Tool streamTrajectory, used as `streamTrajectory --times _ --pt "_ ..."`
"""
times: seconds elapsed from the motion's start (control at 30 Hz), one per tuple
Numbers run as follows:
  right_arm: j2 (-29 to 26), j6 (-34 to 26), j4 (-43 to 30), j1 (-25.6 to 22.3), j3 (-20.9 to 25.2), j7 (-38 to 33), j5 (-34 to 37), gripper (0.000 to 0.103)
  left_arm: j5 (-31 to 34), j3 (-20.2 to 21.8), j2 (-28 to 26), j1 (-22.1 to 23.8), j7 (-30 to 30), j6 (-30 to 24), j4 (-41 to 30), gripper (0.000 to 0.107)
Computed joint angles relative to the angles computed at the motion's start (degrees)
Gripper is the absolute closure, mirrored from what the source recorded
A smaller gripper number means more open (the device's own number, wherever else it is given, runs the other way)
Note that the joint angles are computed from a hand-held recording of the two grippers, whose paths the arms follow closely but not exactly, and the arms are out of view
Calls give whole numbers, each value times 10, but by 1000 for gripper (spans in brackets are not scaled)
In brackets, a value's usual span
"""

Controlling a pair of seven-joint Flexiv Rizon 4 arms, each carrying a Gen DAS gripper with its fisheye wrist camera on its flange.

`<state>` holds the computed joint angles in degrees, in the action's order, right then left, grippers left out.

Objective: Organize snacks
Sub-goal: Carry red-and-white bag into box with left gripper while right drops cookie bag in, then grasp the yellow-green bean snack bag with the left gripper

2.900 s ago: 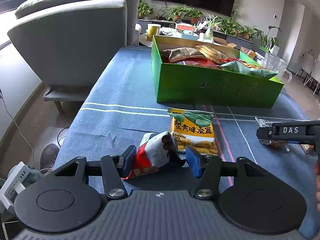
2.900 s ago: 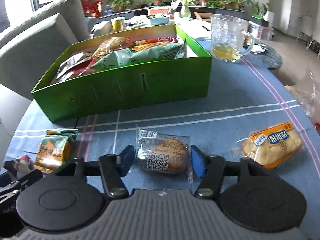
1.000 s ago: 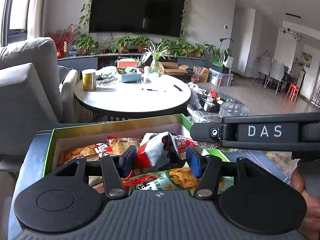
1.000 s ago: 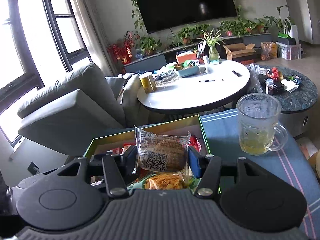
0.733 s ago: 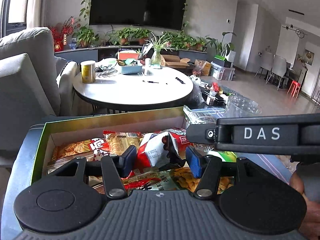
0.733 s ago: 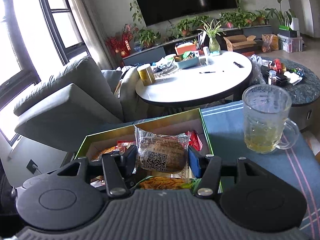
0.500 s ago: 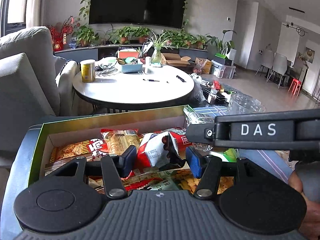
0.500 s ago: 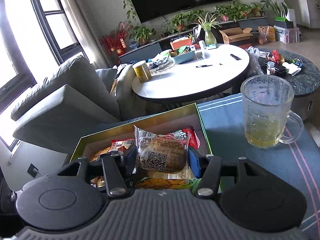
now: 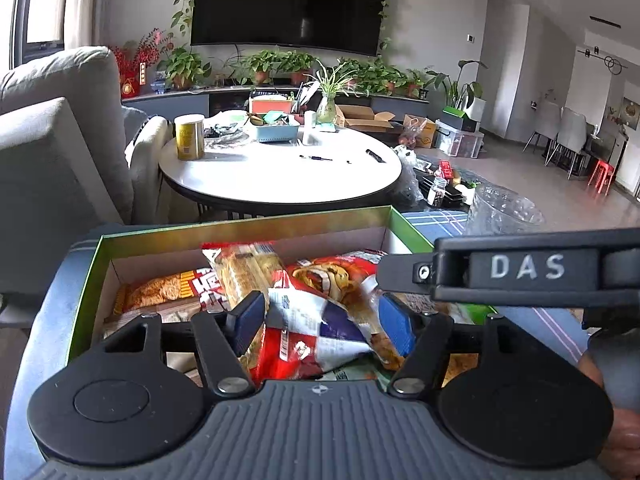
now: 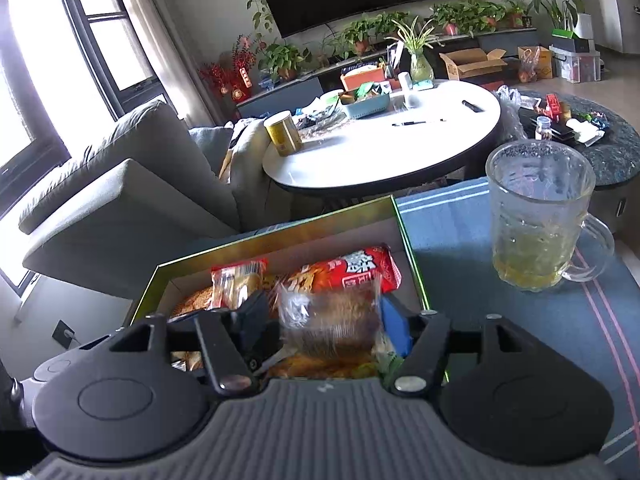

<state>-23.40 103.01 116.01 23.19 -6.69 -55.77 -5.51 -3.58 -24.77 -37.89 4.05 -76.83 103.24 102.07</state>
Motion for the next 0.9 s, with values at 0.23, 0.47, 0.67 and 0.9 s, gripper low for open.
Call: streamTrajectory --times 0.23,0.47,0.67,0.9 --pt "14 11 15 17 -13 -9 10 31 11 -14 14 17 -6 12 23 45" --pt "35 26 38 42 -34 -22 34 31 32 -34 47 60 -45 43 68 44" --pt "60 38 68 52 -36 -41 61 31 76 -47 99 116 -112 78 139 40" --pt "89 45 109 31 4 -54 70 31 125 -53 151 166 -167 59 212 37"
